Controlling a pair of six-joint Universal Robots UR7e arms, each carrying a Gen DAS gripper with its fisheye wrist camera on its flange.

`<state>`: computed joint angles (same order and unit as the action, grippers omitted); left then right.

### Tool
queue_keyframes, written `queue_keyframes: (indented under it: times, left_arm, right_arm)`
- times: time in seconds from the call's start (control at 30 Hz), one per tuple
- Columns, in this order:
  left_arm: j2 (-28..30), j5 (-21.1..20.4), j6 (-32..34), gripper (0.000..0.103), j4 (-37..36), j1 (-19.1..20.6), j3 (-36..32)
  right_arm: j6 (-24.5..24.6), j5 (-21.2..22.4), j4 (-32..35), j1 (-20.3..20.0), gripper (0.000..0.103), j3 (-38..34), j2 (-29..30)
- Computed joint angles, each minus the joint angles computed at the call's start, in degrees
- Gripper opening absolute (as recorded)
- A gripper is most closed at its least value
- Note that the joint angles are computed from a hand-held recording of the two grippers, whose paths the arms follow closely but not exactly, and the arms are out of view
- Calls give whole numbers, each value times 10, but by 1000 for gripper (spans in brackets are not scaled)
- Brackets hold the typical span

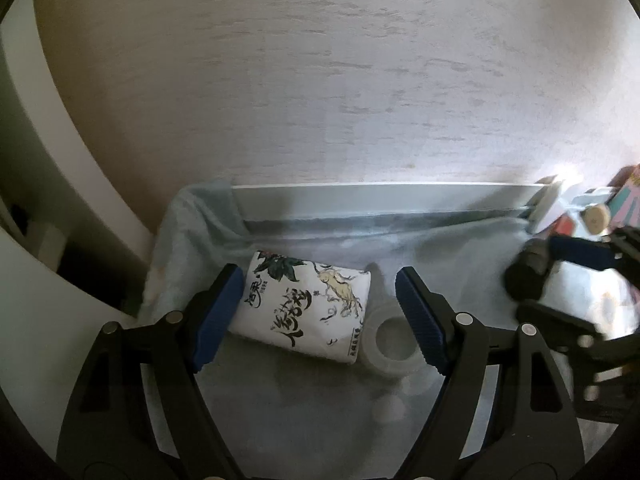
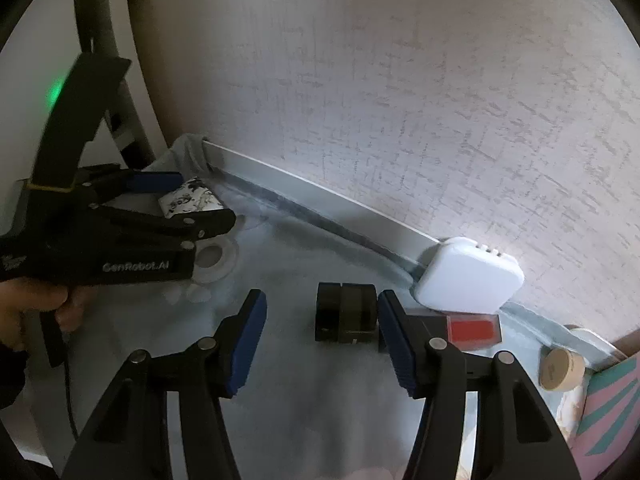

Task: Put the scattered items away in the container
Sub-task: 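Grasp the white printed tissue pack with left tool while right tool grasps black cylinder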

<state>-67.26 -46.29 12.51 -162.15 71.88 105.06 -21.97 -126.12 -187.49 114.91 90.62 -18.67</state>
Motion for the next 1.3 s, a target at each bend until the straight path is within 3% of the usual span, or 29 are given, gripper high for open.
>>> queue_keyframes:
  times: [0.13, 0.23, 0.37, 0.47, 0.57, 0.7, 0.83, 1.13, 1.3]
  left_arm:
    - [0, 5, 4, 77, -11, -2, 8]
    - [7, 36, 8, 76, -10, -6, 3]
    - [7, 31, 10, 76, -8, -7, 7]
    - [2, 5, 6, 73, 15, -7, 9]
    - [2, 5, -3, 73, 22, -9, 11]
    - [0, 3, -13, 69, 26, -10, 11]
    - [4, 21, -11, 61, 17, -14, 16]
    - [-7, 25, -44, 60, 21, -26, 24]
    - [-30, 34, -68, 60, 34, -53, 29]
  right_arm:
    - [0, -5, -4, -1, 52, -9, 9]
    - [-1, -8, -4, -1, 52, -12, 12]
    - [3, -10, 1, -4, 52, -13, 13]
    - [7, -7, 4, -6, 46, -12, 13]
    - [6, -5, 8, -6, 36, -12, 12]
    - [13, -7, 18, -6, 30, -14, 11]
    - [14, -4, 17, -6, 29, -11, 9]
    - [17, -8, 11, 4, 29, -8, 8]
    - [19, -9, 6, 16, 29, 2, -7]
